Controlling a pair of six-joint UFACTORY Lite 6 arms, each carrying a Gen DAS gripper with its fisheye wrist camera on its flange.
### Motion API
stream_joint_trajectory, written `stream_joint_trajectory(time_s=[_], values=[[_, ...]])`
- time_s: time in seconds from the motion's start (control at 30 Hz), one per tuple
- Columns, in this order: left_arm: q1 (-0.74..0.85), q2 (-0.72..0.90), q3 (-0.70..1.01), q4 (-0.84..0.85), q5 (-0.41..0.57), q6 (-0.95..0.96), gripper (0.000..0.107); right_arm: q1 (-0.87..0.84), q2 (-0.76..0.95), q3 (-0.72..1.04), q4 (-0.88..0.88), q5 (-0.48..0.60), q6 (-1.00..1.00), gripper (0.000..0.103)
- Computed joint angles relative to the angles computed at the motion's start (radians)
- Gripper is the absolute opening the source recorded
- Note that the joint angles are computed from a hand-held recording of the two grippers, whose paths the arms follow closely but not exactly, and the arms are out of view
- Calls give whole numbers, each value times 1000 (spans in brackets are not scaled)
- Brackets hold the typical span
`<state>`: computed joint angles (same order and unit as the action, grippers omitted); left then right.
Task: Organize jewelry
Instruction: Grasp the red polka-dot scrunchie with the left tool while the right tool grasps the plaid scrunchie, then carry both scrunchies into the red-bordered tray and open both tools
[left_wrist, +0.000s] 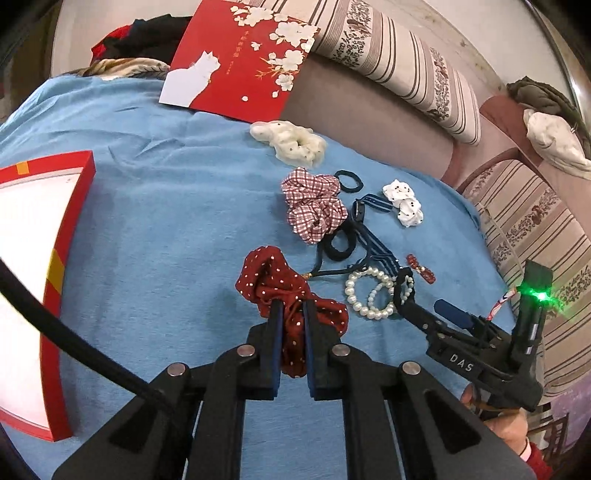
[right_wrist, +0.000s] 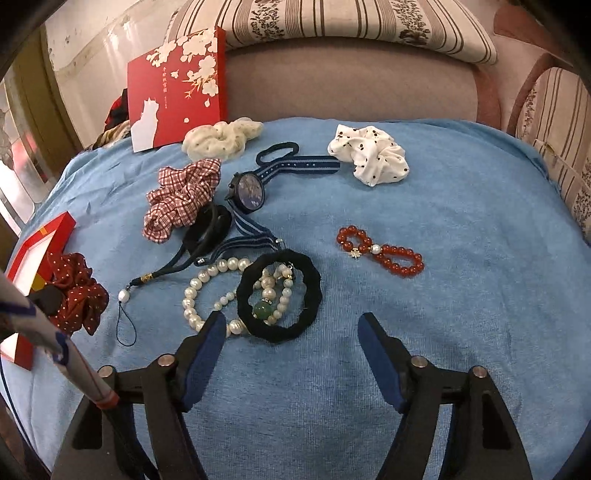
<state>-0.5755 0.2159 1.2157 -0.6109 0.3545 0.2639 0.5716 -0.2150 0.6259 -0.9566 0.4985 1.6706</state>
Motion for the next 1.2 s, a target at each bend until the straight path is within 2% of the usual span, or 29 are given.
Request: stream_joint_trajectory(time_s=[0.13,0.27,0.4,0.5,0.7,0.77,0.8,0.83,0.93,1.0,1.1,1.2], values=[[2,-11,-9,50,-15,-36,10,27,-45,-1,-20,-3,19,71],[43,-15,-3,15,1,-13,10,15,-49,57,41,-68,-31,71],[94,-25,6,-23,24,14,10,-60,124,241,247,-213,-257,71],[142,-45,5,-26,32,30,10,-87,340,458,416,-224,-462,71],[291,-41,58,-25,79,94,10,-96,711,896,517,-53,-644,71],[350,-12,100,-38,102,128,10,-87,845,1061,504,47,-650,69],[371,-1,115,-41,108,135,10,-89,895,1123,522,87,-674,57],[409,23,143,-57,121,153,10,-94,944,1188,550,131,-707,40],[499,89,217,-86,162,177,10,-97,1007,1270,583,191,-738,20],[556,118,246,-109,180,191,10,-83,1027,1313,570,230,-732,15],[638,164,290,-72,195,139,10,-46,1040,1382,541,283,-715,13],[703,204,322,-38,214,96,10,15,1098,1564,568,344,-748,13]])
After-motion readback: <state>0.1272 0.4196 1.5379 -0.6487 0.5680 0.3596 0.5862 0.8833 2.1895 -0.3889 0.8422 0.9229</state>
